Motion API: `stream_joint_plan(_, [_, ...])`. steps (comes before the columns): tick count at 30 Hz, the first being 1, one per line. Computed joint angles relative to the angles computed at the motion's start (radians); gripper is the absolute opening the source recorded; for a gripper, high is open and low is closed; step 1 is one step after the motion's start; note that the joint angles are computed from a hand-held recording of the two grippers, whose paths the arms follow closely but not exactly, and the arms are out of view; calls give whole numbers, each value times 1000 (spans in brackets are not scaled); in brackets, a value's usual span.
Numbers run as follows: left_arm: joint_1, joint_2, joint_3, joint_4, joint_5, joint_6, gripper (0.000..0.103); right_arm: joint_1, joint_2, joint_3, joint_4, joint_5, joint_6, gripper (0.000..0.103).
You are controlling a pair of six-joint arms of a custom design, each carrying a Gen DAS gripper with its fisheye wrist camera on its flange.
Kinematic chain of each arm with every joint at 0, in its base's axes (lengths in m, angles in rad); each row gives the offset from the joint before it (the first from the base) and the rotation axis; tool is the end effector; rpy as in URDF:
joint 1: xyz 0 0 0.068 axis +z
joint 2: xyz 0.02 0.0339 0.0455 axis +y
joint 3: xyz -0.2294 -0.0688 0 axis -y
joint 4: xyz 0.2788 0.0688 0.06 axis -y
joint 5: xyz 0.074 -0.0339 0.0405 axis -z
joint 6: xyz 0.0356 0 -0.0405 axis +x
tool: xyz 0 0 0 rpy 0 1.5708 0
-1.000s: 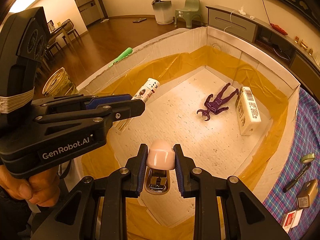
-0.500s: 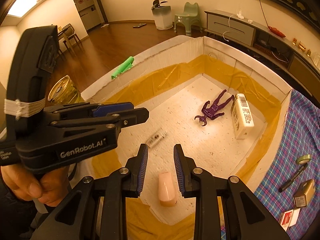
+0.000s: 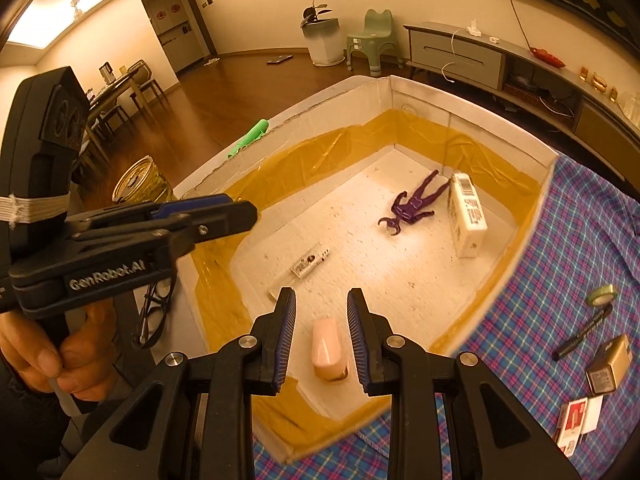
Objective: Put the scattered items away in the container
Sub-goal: 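Open the left tool dropping the lighter tube while the right tool releases the stapler, then withdraw both open tools from the box toward the plaid cloth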
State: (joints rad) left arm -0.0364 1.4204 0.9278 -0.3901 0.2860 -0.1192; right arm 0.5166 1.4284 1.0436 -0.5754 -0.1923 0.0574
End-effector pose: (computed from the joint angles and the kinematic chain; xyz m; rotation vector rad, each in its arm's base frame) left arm 0.3278 -0.0220 0.1778 0.0248 2.4493 -0.4193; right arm 0.2843 0.1693 0.2023 -0.6610 2.4849 0.4670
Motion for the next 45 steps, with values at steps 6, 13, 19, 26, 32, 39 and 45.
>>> stream_joint_plan(6, [-77,-70,-13,-36,-64,-12,34,-40,-133,-77,-4,-56,-18,29])
stream_joint_plan(13, [-191,-133,-11,-80,-143,-25,35,-135,-342,-181,-28,-165,-64,29])
stream_joint_plan(19, [-325,-153,7,-104,-201,-66,37,-286,-509,-253,-101,-302,-137,29])
stream_joint_plan(26, [-514,-77,68,-114,-272,-118,38,-580,-586,-274,-223,-468,-295,29])
stream_joint_plan(32, [-639,50,159,-115,-309,-164,39,-873,-511,-246,-316,-598,-477,29])
stream_joint_plan(39, [-735,210,266,-113,-304,-215,43,-1061,-383,-253,-333,-600,-648,31])
stream_joint_plan(45, [-798,340,302,-87,-274,-259,43,-1097,-274,-286,-232,-519,-679,49])
